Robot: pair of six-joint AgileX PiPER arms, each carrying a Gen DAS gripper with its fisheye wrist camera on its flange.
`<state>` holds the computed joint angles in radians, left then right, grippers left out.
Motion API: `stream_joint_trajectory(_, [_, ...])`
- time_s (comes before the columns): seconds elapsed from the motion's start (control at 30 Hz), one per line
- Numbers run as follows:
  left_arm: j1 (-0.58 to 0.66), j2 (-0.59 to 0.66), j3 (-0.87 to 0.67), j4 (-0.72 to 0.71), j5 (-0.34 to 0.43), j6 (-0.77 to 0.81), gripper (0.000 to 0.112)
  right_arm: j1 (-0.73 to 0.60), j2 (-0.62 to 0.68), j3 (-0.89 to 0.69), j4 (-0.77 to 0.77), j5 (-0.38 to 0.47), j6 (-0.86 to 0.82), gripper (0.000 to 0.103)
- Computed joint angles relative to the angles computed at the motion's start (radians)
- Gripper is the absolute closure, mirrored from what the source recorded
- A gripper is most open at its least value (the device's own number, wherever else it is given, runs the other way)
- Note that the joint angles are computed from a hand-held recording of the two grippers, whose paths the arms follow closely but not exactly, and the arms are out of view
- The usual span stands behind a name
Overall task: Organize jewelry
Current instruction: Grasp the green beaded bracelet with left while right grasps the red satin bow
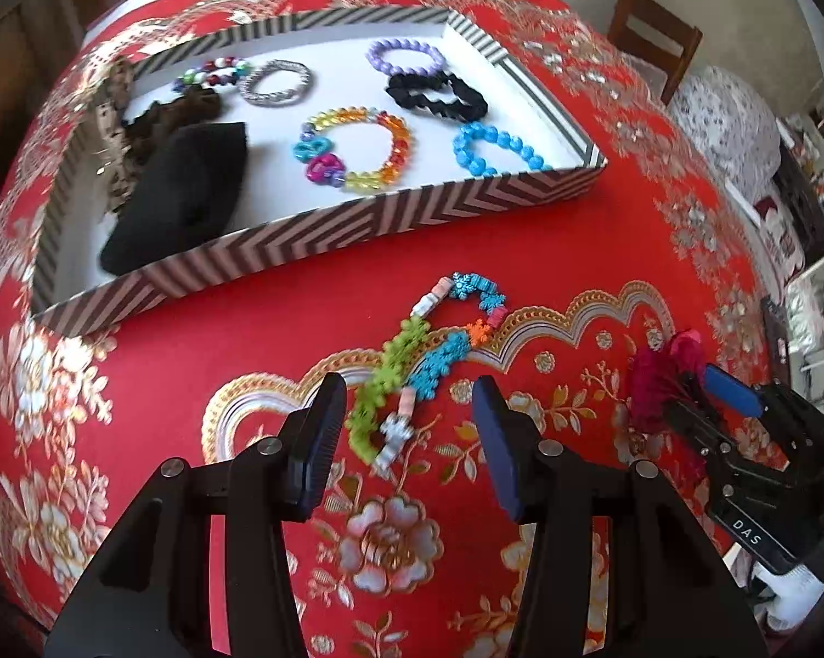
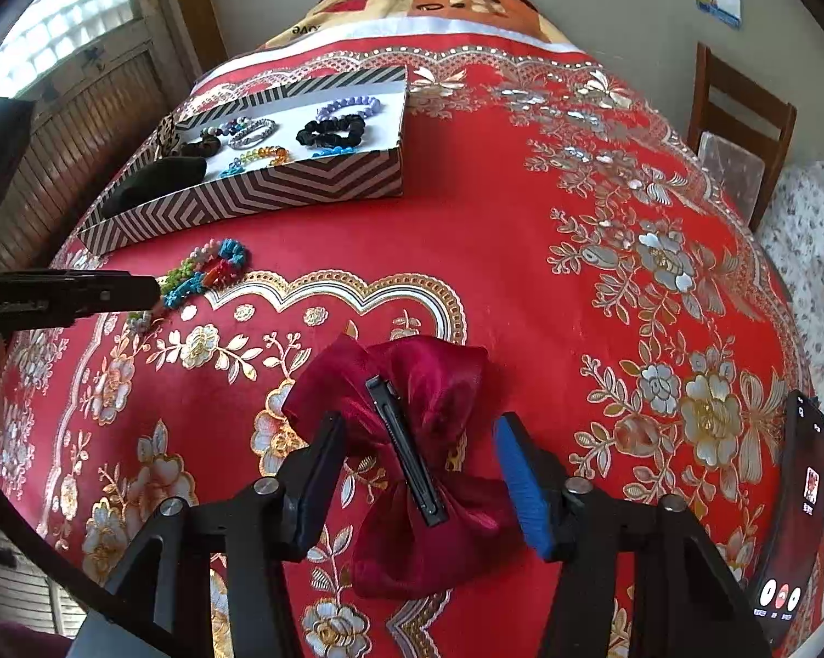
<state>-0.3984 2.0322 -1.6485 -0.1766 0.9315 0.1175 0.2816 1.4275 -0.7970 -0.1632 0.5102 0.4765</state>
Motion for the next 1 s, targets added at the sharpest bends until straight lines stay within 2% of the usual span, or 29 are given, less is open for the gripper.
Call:
stream_joint_trajectory(0.03, [-0.005, 0.009, -0.007, 0.005, -0.003, 0.001, 0.065, 0.0, 0.005, 0.001, 0.002, -0.005, 0.002, 0.059])
stream_joint_trajectory(0.13, [-0.016, 0.027, -0.015, 0.017, -0.017, -0.002, 0.065, 0.016, 0.002, 0.016, -0.064, -0.031, 0.075, 0.075])
stream_joint_trajectory(0.17, [-0.014, 0.029, -0.014, 0.004, -0.024, 0.01, 0.068, 0.02, 0.003, 0.016, -0.072, -0.034, 0.086, 0.08])
stream_joint_trajectory(0.2, [-0.012, 0.026, -0.004, -0.006, -0.04, 0.021, 0.086, 0.019, 0.002, 0.018, -0.073, -0.041, 0.089, 0.083])
stream_joint_trajectory(0.27, [-0.013, 0.029, -0.001, 0.002, -0.048, 0.025, 0.099, 0.013, -0.001, 0.022, -0.058, -0.051, 0.084, 0.084])
stream_joint_trajectory(0.3, [-0.01, 0.033, -0.007, -0.008, -0.041, 0.033, 0.102, 0.01, -0.004, 0.022, -0.045, -0.053, 0.075, 0.085])
stream_joint_trajectory(0.4, [0.007, 0.027, -0.007, -0.046, -0.013, 0.052, 0.102, -0.002, -0.029, 0.02, 0.017, -0.053, 0.021, 0.085])
stream_joint_trajectory(0.5, [0.02, -0.017, 0.026, -0.059, -0.018, 0.061, 0.102, -0.004, -0.058, 0.013, 0.054, -0.041, -0.004, 0.085])
stream_joint_trajectory(0.77, [0.033, -0.125, 0.06, -0.05, -0.026, 0.07, 0.102, 0.03, -0.103, -0.03, 0.052, 0.003, 0.014, 0.085])
stream_joint_trajectory(1.0, [0.049, -0.163, 0.024, -0.055, 0.0, 0.068, 0.102, 0.033, -0.106, -0.083, 0.078, 0.037, -0.014, 0.085])
